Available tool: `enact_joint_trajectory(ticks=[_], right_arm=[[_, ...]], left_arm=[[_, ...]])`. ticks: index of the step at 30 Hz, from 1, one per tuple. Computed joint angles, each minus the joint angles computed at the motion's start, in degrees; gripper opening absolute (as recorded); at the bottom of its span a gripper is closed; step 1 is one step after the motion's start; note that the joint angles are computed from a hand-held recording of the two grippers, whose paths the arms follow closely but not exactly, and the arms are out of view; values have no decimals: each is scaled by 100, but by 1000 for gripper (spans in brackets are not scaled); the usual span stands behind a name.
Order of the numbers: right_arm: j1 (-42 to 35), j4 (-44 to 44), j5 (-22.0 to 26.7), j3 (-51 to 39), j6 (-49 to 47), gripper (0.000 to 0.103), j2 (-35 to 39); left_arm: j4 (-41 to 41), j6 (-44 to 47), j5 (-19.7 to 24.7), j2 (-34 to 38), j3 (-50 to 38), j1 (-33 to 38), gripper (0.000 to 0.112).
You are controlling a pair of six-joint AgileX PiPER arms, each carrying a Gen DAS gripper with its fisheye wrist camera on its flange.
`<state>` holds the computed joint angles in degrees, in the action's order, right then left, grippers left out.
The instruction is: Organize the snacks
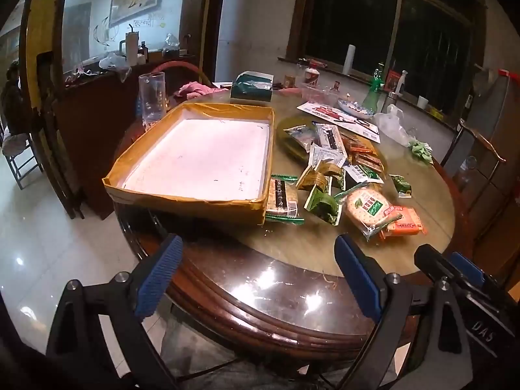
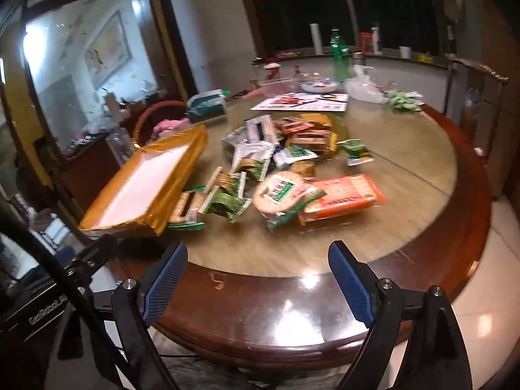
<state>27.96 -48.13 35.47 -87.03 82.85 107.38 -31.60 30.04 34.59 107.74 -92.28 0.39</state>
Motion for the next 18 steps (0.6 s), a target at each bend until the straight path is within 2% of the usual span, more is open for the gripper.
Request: enact_joint_trajectory(ticks=[5,6,8,9,18], right_arm=[[103,-338,390,-108,262,89,61],[126,-379,427,-115,280,89,66],[139,-373,458,-112,268,89,58],[137,-376,454,-98,283,89,49],[-3,-60,252,56,230,89,-23]], left_arm=[[50,52,94,76,-106,83,94],[-14,136,0,242,-211,74,94],[16,114,41,77,-79,48,94],[21,106,-163,-35,163,-44,94],[392,-224,-69,-2,17,-125,94]])
